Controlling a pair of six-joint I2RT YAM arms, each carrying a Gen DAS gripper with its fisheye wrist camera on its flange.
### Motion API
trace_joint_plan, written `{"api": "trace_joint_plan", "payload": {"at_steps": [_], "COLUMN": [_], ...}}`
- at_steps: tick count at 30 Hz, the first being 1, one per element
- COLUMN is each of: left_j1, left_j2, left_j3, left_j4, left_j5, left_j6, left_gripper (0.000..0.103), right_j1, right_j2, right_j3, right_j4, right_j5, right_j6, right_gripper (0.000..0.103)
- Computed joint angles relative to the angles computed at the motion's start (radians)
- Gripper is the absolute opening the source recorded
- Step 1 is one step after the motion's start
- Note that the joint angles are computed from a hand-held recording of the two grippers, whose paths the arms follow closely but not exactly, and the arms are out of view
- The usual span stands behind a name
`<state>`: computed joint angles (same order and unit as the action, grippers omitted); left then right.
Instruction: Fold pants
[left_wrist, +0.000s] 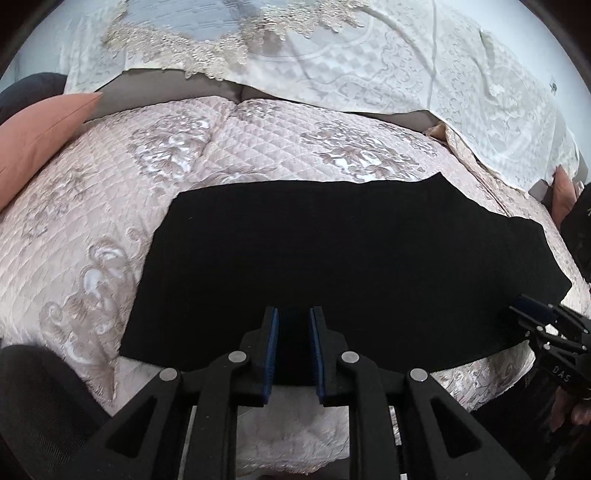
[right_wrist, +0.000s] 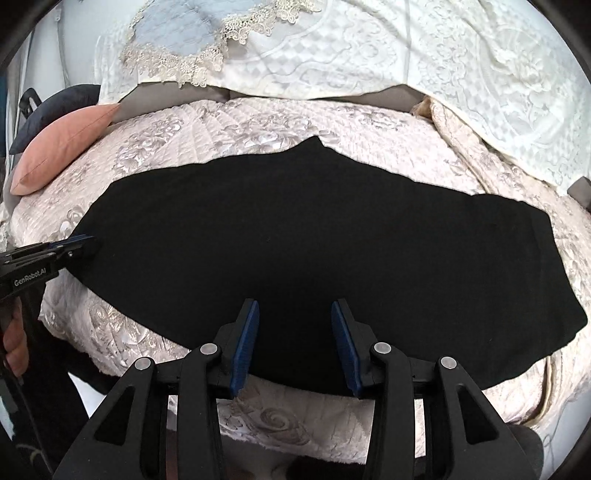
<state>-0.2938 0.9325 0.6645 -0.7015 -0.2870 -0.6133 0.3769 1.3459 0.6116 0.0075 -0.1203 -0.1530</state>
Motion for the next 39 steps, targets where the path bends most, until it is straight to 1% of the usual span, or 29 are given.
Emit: {"api": "trace_joint_plan", "payload": {"at_steps": [3,7,8,10,12,14,15,17,20,22,25,27,29,32,35,36,37,38,39], "left_j1": [0.027,0.086,0.099,0.125,0.166,0.207,0.230,0.279,0.413,0.463,0.530,0.585,0.597,0.579,0.569,0.560,0.543,0.538,0.544], "left_j2": [-0.064,-0.178,-0.206,-0.260,-0.320,-0.371,-0.392,-0.419,-0.428,-0.429,-0.421,-0.407,-0.405,-0.406,-0.394,-0.382,-0.370,-0.355,-0.345], "left_j3": [-0.034,-0.065,-0.068,-0.075,-0.089,-0.104,-0.113,-0.136,-0.173,-0.190,-0.203,-0.222,-0.240,-0.263,-0.267,-0.262,-0.255,-0.249,-0.246], "left_j4": [-0.021,-0.084,-0.109,-0.154,-0.188,-0.211,-0.217,-0.214,-0.178,-0.156,-0.103,-0.055,-0.014,0.035,0.058,0.062,0.062,0.062,0.065], "left_j5": [0.012,0.033,0.034,0.041,0.078,0.117,0.138,0.187,0.309,0.345,0.403,0.451,0.449,0.417,0.394,0.378,0.354,0.339,0.335], "left_j6": [-0.006,-0.026,-0.035,-0.059,-0.069,-0.073,-0.072,-0.068,-0.031,-0.024,-0.002,0.006,-0.004,-0.041,-0.051,-0.054,-0.056,-0.048,-0.037], "left_gripper": [0.019,0.021,0.023,0.030,0.033,0.037,0.041,0.043,0.044,0.045,0.051,0.053,0.053,0.053,0.052,0.050,0.041,0.038,0.032], "right_j1": [0.012,0.012,0.014,0.023,0.024,0.027,0.029,0.035,0.046,0.053,0.053,0.050,0.050,0.046,0.043,0.043,0.044,0.045,0.045], "right_j2": [0.011,-0.006,-0.011,-0.022,-0.031,-0.036,-0.041,-0.047,-0.054,-0.067,-0.081,-0.086,-0.089,-0.087,-0.077,-0.074,-0.072,-0.070,-0.069], "right_j3": [-0.006,0.000,0.000,-0.001,0.000,0.001,0.000,0.001,0.003,0.000,-0.001,0.000,0.001,0.006,0.017,0.020,0.023,0.024,0.025], "right_j4": [0.007,-0.016,-0.018,-0.020,-0.020,-0.021,-0.020,-0.022,-0.027,-0.031,-0.039,-0.044,-0.049,-0.055,-0.059,-0.058,-0.057,-0.056,-0.054], "right_j5": [0.022,0.002,0.003,0.011,0.001,-0.001,0.000,-0.004,0.004,0.010,0.016,0.019,0.025,0.026,0.024,0.024,0.025,0.025,0.025], "right_j6": [0.003,0.006,0.003,-0.002,0.001,0.002,0.003,0.003,0.002,0.003,0.003,0.004,0.007,0.010,0.010,0.009,0.008,0.008,0.009], "right_gripper": [0.042,0.042,0.042,0.042,0.042,0.042,0.042,0.042,0.042,0.042,0.042,0.042,0.042,0.042,0.042,0.042,0.042,0.042,0.042]}}
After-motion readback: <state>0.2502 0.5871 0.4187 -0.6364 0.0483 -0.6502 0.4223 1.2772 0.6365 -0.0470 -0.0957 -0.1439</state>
